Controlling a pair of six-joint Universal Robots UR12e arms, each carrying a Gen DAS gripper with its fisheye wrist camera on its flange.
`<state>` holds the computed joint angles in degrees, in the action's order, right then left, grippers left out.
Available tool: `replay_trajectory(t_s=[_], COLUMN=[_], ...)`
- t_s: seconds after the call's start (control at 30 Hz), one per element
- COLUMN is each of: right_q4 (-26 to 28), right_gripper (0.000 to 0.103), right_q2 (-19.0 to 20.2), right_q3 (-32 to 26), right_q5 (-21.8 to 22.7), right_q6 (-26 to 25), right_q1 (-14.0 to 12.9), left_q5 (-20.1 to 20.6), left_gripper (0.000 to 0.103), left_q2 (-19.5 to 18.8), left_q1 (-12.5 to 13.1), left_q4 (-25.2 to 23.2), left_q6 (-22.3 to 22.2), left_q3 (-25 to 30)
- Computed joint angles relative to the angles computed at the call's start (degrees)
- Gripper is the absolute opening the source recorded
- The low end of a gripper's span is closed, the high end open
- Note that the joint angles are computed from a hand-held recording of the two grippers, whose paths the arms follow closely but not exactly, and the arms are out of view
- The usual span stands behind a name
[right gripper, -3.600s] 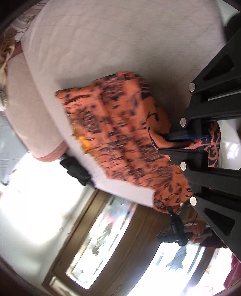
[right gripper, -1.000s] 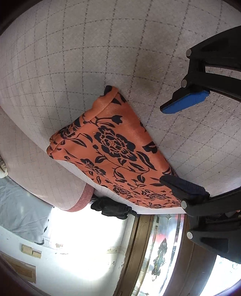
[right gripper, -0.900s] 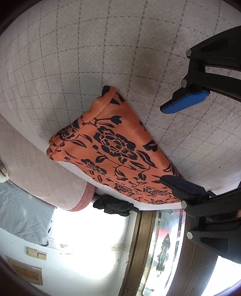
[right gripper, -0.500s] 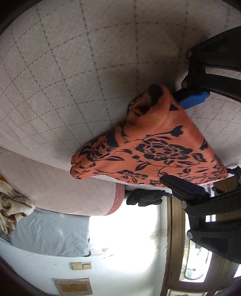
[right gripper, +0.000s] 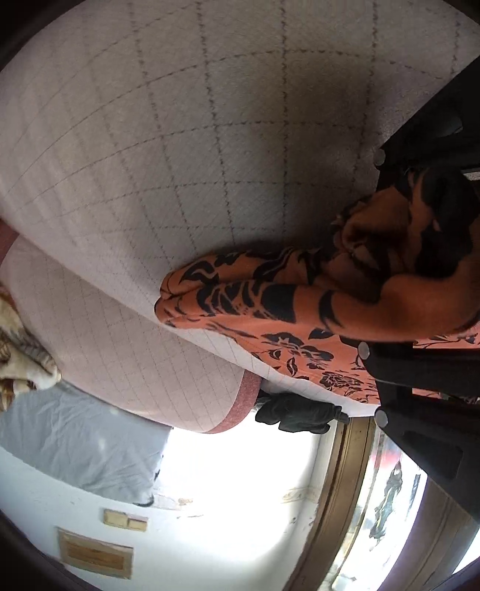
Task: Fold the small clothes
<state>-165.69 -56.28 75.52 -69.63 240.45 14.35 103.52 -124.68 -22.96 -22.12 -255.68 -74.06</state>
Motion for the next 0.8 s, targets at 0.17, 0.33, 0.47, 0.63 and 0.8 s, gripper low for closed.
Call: replay_trajectory(t_s=[0.17,0.33,0.47,0.63,0.8], right_q4=[-0.29,2.96,6.82,8.1,9.11], right_gripper=[0.022,0.021,0.024,0.031,0.034], right_q2=[-2.15,-6.11,-8.07,-8.79,-13.08], right_q3=[0.93,3.78,6.23,8.64,10.21], right_q5=[-4.21,-8.01,-5.66,-0.95,-23.21], right_q6=[-5.08,-7.67,-5.49,6.64,-1.44], right_q1=[1.36,2.11,0.58,-2.04,0.07], left_q5=[0.4,-1.02,-2.36,-0.44,18.84], left_gripper=[0.015,0.015,0.018,0.027,0.039], left_q2=[0.61,2.37,3.42,5.14,6.16], left_q1=[-0.31,-1.42,-2.0,-1.49,-3.9], left_q4=[1.58,0.99,-7.8,-10.5,-14.1], left_q6=[3.1,5.47,3.21,4.19,7.39], left_q3=[-0.2,-1.49,-1.44,-1.92,-0.94])
